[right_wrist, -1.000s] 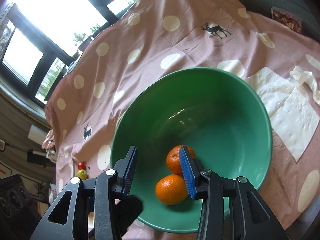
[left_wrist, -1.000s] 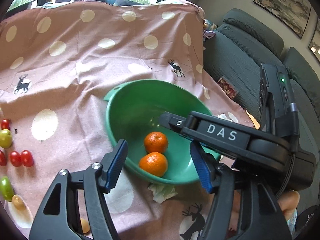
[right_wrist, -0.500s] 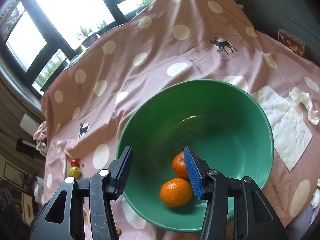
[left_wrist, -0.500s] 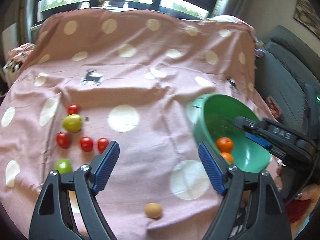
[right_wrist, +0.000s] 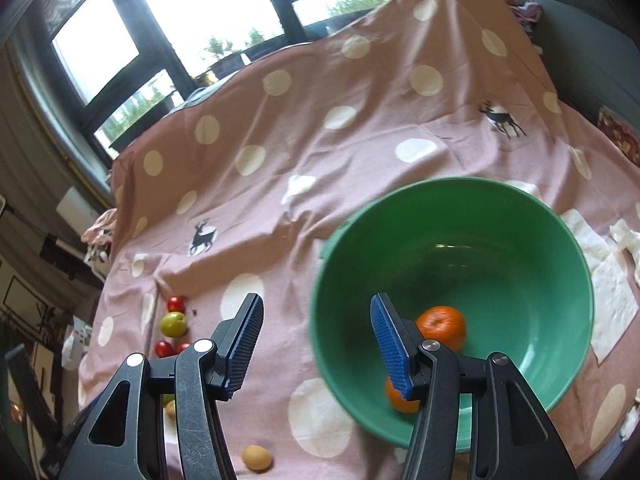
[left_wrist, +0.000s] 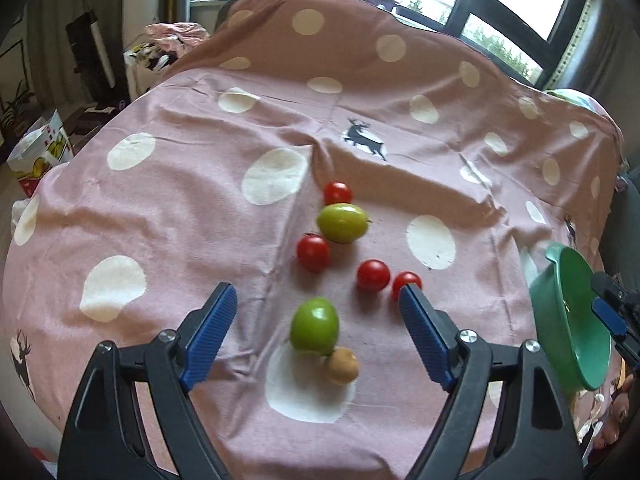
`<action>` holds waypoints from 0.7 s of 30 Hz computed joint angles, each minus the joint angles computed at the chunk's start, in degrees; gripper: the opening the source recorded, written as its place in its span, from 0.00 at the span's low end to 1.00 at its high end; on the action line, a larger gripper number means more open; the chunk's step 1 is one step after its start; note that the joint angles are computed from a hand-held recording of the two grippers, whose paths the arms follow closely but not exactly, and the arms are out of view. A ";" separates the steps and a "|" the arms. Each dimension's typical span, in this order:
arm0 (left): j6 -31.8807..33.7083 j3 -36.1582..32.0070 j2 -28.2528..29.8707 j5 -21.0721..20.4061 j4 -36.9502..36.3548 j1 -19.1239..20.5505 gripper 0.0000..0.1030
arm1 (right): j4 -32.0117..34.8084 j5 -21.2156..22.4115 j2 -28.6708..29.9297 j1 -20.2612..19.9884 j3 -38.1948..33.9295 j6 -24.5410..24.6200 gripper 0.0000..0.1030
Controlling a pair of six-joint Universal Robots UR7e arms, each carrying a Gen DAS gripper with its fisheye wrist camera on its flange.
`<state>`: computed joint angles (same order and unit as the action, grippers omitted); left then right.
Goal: Organize fruits
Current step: 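Move the open right gripper back over the row of fruits, then close the right gripper around the yellow-green lime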
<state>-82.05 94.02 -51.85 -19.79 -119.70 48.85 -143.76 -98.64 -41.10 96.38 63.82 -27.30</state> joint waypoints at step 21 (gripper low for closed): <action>-23.50 3.17 -6.59 -2.09 14.58 1.98 0.67 | 20.69 -1.90 16.97 8.76 -15.25 -3.57 0.55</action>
